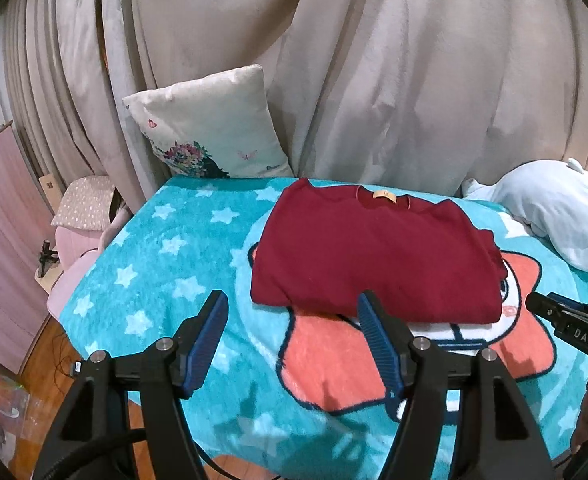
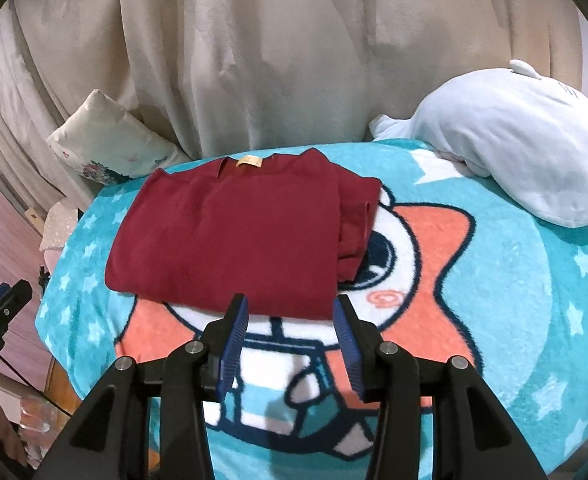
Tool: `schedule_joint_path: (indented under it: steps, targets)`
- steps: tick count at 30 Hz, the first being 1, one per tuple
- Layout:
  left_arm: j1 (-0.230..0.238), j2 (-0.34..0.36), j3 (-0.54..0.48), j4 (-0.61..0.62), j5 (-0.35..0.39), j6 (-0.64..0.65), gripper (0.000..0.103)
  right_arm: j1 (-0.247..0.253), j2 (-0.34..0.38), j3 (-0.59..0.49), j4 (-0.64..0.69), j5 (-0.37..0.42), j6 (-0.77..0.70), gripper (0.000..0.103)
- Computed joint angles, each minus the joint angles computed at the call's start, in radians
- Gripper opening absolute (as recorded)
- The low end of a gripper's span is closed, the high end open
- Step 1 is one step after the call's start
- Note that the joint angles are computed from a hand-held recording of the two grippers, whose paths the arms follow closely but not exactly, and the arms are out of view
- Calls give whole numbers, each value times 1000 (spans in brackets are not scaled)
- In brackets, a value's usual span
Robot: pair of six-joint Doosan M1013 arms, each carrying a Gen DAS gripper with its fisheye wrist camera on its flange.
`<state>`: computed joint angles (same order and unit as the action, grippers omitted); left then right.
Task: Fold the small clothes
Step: 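Grasp the folded sweater edge with the right gripper and lift it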
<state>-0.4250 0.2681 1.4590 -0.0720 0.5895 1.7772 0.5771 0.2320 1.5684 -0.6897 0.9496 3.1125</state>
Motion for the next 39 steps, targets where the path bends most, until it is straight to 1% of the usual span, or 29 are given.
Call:
schedule_joint_path:
  steps: [8, 13, 15, 18, 21, 23, 25, 28, 31, 33, 34, 36, 38, 39]
  targets:
    - [-2, 7, -5, 21, 32, -28, 67, -5, 5, 9, 47, -18, -34, 48]
    - [9, 40, -41, -16, 75, -10, 67, -18, 17, -4, 79, -14, -59, 48]
    - [20, 65, -70, -49, 105, 1, 67, -26, 28, -17, 91, -11, -74, 48]
    - [46, 114, -127, -96, 172, -3, 67, -40, 49, -44, 120, -14, -101, 49]
    - [80, 167, -185, -156, 233, -11, 67, -70, 83, -93, 207, -56, -193, 50]
    - [100, 205, -226, -185, 277, -19, 67, -85, 109, -130, 249, -67, -249, 50]
    - [119, 243, -269, -217, 324, -21, 67, -105, 143, -180, 316, -88, -322, 50]
    - [142, 302, -340, -267, 386, -7, 67, -142, 213, -286, 464, -110, -472, 51]
    - [158, 363, -415, -316, 450, 6, 66, -176, 301, -419, 620, -79, -623, 53]
    - [165, 401, -463, -354, 492, 13, 66, -195, 357, -497, 720, -62, -693, 53]
    - [168, 419, -485, -372, 512, 19, 66, -201, 395, -555, 750, -34, -717, 53]
    - [171, 450, -518, -419, 548, 45, 66, -206, 462, -660, 764, 35, -747, 54]
    - [173, 478, -545, -474, 591, 72, 66, -207, 542, -793, 766, 135, -775, 54]
    - [174, 494, -559, -506, 621, 85, 66, -208, 591, -877, 767, 192, -792, 54]
